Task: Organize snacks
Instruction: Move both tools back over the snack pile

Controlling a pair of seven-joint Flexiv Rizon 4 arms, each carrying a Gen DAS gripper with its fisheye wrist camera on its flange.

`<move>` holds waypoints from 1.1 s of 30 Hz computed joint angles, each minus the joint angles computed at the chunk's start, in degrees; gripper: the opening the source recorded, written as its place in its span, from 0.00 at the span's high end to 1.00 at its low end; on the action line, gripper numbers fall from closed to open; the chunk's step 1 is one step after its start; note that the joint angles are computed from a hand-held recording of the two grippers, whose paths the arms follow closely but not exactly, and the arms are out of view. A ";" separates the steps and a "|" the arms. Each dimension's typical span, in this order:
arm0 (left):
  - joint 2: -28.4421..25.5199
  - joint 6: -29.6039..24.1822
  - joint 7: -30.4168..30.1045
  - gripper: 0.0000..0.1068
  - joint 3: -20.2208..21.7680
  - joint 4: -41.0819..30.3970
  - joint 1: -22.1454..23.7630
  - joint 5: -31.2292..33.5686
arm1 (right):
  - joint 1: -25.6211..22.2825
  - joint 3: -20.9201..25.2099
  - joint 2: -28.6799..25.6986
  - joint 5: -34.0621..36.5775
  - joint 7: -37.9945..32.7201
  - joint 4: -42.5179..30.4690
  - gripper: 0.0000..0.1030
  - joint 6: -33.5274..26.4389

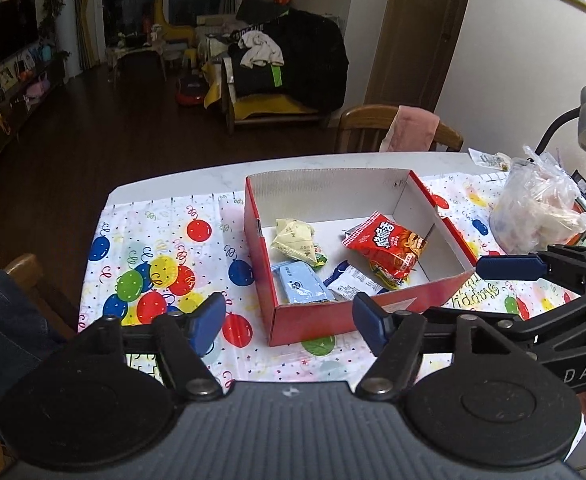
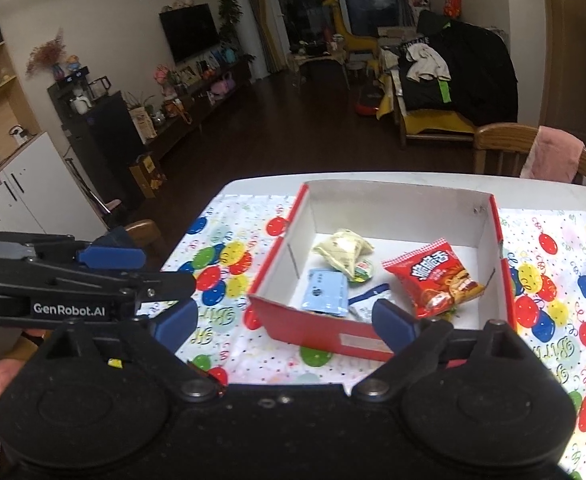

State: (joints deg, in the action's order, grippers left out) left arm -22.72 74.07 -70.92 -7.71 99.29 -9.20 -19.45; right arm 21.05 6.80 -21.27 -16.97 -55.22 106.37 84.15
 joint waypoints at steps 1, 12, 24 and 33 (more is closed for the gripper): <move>0.54 0.73 0.90 0.32 -0.79 1.06 0.62 -0.85 | 0.39 -0.20 0.27 -0.17 0.29 0.42 0.07 0.32; 4.93 7.34 7.19 0.25 -3.72 9.98 2.91 -6.05 | 5.72 -5.45 1.65 -5.01 6.76 5.16 0.00 5.50; 6.99 11.37 1.92 0.25 2.45 17.08 1.25 -4.19 | 6.75 -3.94 0.75 -5.64 10.79 7.54 0.00 3.59; 7.10 6.61 -11.64 0.25 9.57 19.70 -0.21 7.97 | 4.49 3.24 -1.44 -0.93 7.86 7.29 0.01 -1.08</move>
State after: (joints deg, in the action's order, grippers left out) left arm -15.62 80.68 -82.55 1.86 118.99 -9.41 -11.48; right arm 25.54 10.03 -22.71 -17.89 -47.36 113.66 83.07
